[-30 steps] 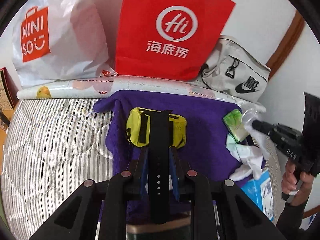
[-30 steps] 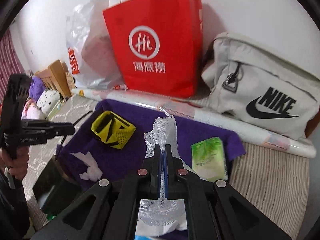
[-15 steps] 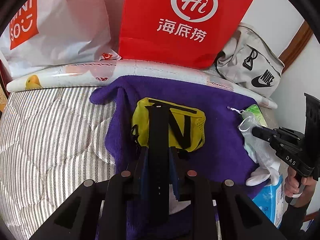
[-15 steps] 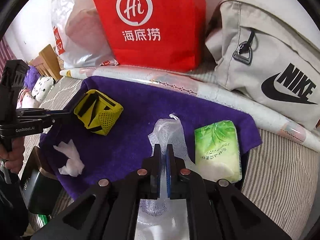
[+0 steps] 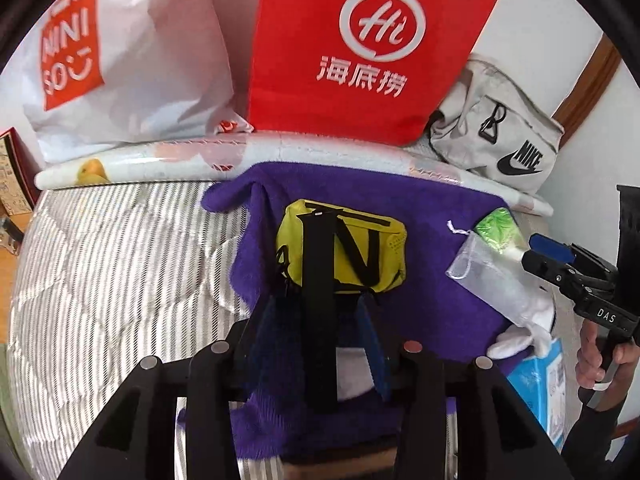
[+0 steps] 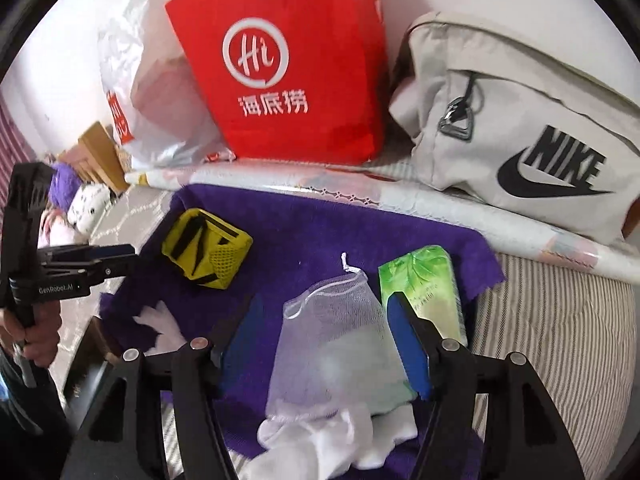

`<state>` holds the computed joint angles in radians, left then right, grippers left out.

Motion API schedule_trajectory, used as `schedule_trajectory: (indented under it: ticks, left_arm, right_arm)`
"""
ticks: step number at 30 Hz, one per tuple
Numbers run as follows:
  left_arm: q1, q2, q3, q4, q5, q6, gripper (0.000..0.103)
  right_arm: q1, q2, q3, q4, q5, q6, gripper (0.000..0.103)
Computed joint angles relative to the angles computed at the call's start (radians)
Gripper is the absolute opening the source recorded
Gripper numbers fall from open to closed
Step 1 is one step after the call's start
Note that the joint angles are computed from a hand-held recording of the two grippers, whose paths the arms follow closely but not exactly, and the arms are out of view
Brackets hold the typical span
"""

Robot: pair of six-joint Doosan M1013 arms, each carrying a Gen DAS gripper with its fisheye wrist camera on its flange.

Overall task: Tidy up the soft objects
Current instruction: 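Open the right tool to drop the mesh bag while the left tool releases the strap on the towel, then move both open tools back toward the green snack pack and black clip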

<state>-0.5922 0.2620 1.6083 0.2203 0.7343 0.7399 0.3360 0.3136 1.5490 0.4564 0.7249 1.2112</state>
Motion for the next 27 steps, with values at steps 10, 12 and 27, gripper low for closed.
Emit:
schedule_trajectory:
  ticks: [10, 12, 27]
  left_arm:
    - [-0.092, -0.104, 0.084, 0.231, 0.028, -0.206, 0.041]
    - [-0.105, -0.133, 0.111, 0.208, 0.002, -0.202, 0.041]
    - [-0.295, -0.24, 0.268, 0.27, 0.003, -0.246, 0.047]
  right_arm:
    - [0.012, -0.146, 0.134, 0.052, -0.101, -0.018, 0.064]
    - [0.018, -0.18, 0.17, 0.061, -0.132, -0.029, 0.064]
    - [0.108, -0.377, 0.385, -0.134, -0.175, 0.139, 0.064]
